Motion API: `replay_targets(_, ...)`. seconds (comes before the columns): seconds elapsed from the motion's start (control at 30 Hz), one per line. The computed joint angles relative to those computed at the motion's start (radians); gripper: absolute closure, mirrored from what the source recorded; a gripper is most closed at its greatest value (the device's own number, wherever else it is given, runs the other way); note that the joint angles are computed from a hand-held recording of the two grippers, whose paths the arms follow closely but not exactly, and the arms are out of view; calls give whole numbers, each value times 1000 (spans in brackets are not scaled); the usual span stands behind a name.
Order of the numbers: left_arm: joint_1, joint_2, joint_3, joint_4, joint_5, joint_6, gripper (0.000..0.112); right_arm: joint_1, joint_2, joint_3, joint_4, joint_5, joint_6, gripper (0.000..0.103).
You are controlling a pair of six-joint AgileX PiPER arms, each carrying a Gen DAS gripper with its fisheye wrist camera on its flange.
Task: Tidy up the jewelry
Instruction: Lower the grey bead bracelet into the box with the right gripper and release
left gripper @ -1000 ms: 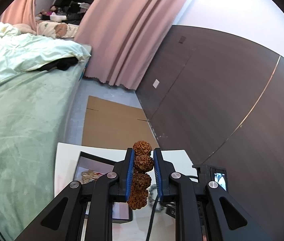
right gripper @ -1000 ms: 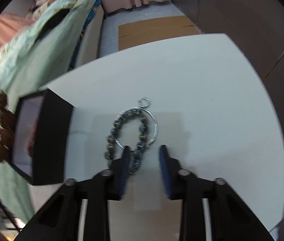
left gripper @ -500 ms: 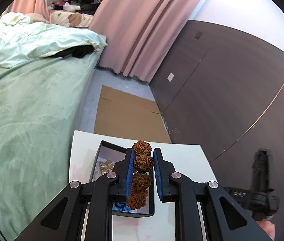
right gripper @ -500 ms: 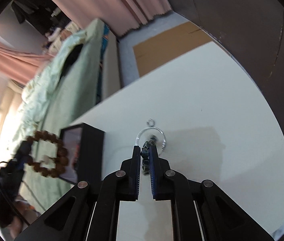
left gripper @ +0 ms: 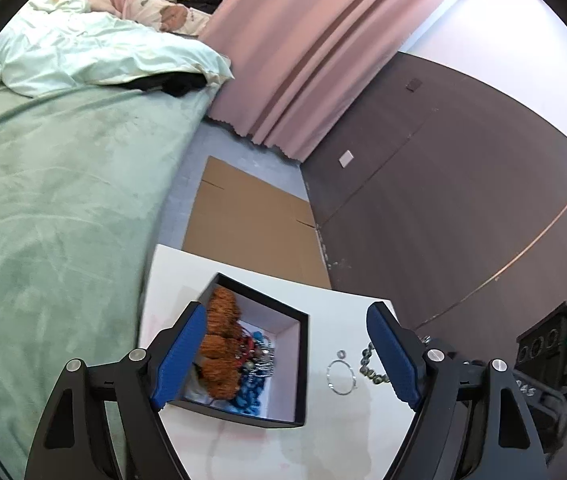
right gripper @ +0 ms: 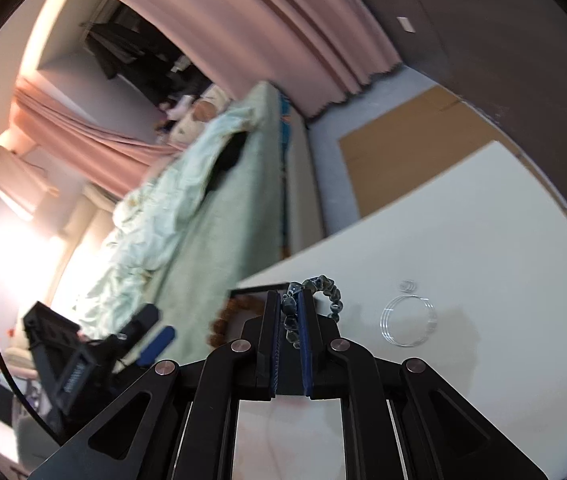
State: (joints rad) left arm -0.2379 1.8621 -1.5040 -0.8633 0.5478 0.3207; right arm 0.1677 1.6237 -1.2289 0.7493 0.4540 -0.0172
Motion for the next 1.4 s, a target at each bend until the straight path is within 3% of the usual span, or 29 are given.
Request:
replay_targets(0.17,34,-24,27,-16,0,9,30,57,40,-45,125,-28,-110,93)
replay_targets(0.4,56,-40,37,-20,-8,11,30,131,123,-124,179,-37,-161,93)
replay_targets(0.5,57,-44,42,-11,-12,9,30,158,172,-185,104,-22,-105,89)
replay_targets(0.57,55,-48,48,0,-17,2,30,143,198,-211,132,31,-120,61)
replay_targets(0.6,55,-48,47,9,-18,-3,30,139,194,-198,154,26,-132,37)
replay_targets(0.63,55,-49,48,12,-20,-5,30,136,173,-165,149,-10,-118,28)
replay_targets(0.7,56,-49,50,8,-19,-2,30,118,138,-119,124,-36,-82,28)
replay_targets(0.8,51,-46,47,7,-15,-3,30,77,112,-71,220,-25,-144,28)
replay_targets(1.13,-55,-60,64,133,-76,-70,30,47,17,-16,-161,4,176,28)
replay_targets(1.4,-169,-51,65,269,-122,-170,30,-38,-62,56,-183,46,159,28)
